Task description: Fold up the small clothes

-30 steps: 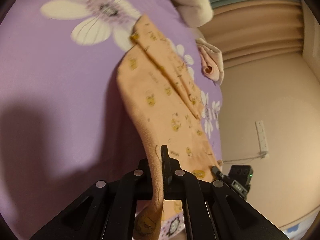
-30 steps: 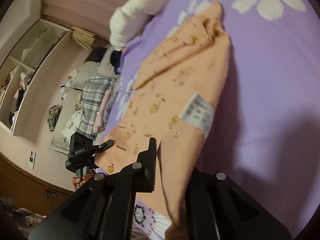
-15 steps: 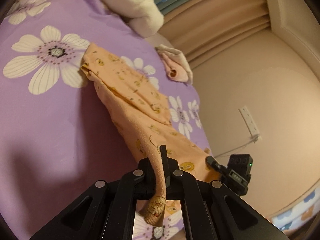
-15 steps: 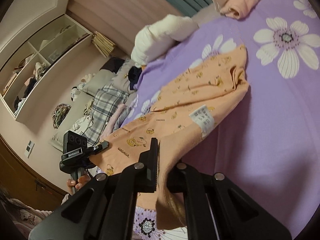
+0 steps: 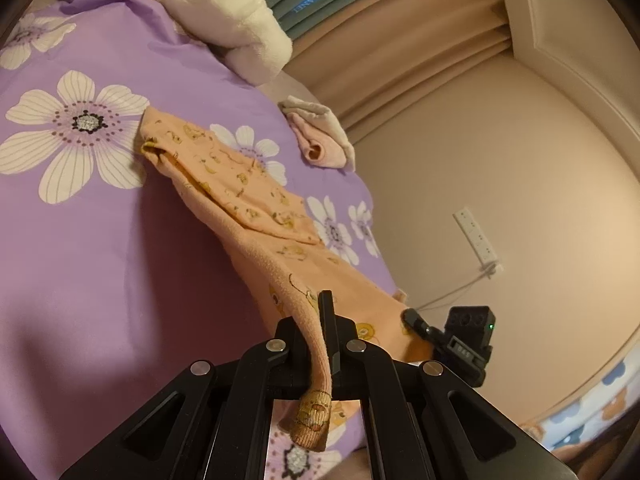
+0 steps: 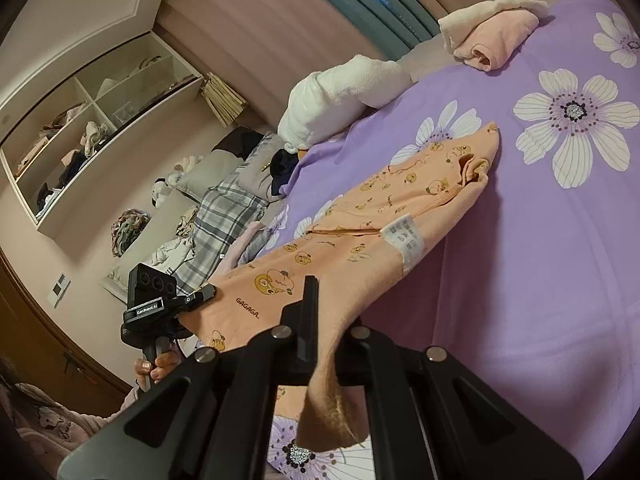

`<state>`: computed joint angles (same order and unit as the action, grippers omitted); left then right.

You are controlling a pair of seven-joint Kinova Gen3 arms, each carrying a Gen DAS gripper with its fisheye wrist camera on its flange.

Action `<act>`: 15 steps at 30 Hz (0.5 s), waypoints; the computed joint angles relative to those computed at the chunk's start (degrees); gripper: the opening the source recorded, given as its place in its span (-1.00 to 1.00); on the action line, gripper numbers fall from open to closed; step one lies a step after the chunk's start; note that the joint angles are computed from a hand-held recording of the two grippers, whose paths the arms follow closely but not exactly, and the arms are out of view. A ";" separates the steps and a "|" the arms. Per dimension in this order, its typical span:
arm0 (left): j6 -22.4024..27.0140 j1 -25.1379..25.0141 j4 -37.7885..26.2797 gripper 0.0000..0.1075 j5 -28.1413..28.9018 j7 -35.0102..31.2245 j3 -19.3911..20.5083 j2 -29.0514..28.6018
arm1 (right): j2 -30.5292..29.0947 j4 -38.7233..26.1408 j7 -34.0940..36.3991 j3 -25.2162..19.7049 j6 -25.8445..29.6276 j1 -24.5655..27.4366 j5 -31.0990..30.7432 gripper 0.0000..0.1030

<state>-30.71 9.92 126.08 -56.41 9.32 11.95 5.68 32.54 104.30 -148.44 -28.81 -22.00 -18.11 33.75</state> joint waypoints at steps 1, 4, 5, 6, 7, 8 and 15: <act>0.10 0.05 0.12 -1.00 0.07 -0.12 0.01 -0.39 | -0.26 0.20 -0.01 -0.12 -0.11 0.21 0.28 -0.94; -0.50 0.15 0.87 -1.00 -0.14 0.24 -0.38 -1.72 | -1.12 0.77 -0.09 -0.14 -0.22 0.57 1.17 -0.94; -0.31 0.41 0.90 -1.00 -0.12 0.27 -0.51 -1.92 | -1.52 1.05 -0.10 -0.05 -0.21 0.54 1.26 -0.94; -0.21 0.63 0.96 -1.00 -0.19 0.39 -0.62 -2.13 | -1.88 1.24 -0.37 -0.22 -0.02 0.77 1.68 -0.94; -0.37 0.77 1.13 -1.00 -0.41 0.59 -0.78 -2.38 | -2.16 1.44 -0.44 -0.13 -0.02 0.77 1.78 -0.94; -0.54 0.89 1.25 -1.00 -0.81 0.95 -0.94 -2.55 | -2.38 1.63 -0.52 -0.09 -0.05 0.75 1.88 -0.94; 1.67 2.86 0.53 -1.00 -5.12 5.05 -1.63 -5.03 | -5.26 3.63 -1.17 -0.17 0.43 1.23 4.13 -0.94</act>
<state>-29.05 12.78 126.61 -61.53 14.37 10.32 0.65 27.28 107.93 -149.62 -28.99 -21.57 -16.88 37.88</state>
